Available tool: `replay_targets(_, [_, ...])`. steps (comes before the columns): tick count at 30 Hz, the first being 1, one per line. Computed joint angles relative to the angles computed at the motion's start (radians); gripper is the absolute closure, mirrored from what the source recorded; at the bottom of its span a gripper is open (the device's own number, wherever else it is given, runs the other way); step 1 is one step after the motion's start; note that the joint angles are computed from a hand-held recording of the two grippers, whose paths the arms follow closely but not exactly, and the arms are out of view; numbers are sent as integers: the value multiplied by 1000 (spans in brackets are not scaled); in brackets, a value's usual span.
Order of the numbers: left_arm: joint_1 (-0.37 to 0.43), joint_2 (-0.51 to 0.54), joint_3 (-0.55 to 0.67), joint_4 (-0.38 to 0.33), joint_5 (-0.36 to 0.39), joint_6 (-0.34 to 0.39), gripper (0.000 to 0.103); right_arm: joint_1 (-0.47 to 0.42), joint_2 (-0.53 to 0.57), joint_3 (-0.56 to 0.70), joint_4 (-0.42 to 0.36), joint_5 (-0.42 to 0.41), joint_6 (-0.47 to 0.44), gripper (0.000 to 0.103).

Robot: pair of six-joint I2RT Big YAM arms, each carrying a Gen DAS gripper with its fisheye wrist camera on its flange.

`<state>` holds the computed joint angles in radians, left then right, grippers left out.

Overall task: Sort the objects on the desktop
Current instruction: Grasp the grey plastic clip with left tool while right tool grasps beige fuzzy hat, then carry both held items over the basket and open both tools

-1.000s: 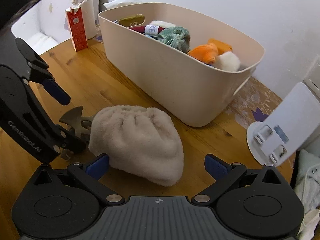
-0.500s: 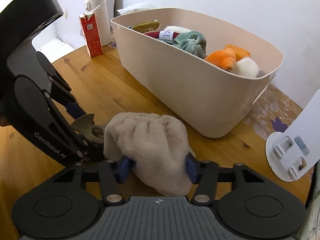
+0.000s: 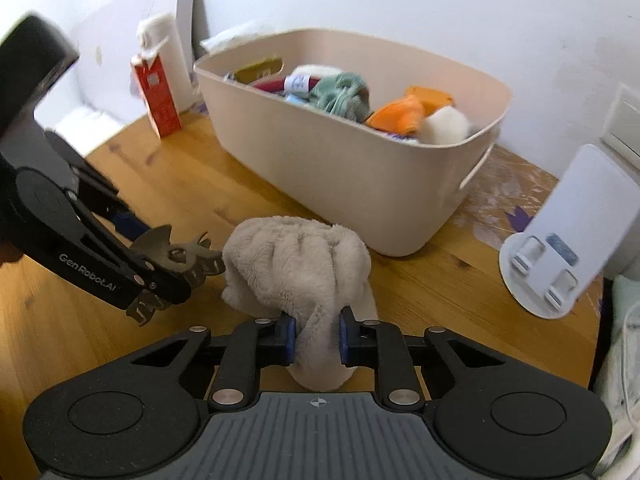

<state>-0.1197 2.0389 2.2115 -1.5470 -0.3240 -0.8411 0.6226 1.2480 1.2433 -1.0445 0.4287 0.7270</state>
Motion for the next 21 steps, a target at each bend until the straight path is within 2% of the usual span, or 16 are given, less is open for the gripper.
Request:
replay_targets(5, [-19,-64,-78,33,-17,-31,55,42,-19,13,-28,50,66,84])
replay_targets(8, [-29,-84,-86,42,-35,-45,55,72,-26,28,-52,92,115,84])
replay_targets(12, [-45,-116,-95,58,-74,-28,55,111,-26,60,-94,155,173,84])
replay_targets(21, [-64,-179,-94,12,-144,-44,55,193,-12,185,-246,285,209,84])
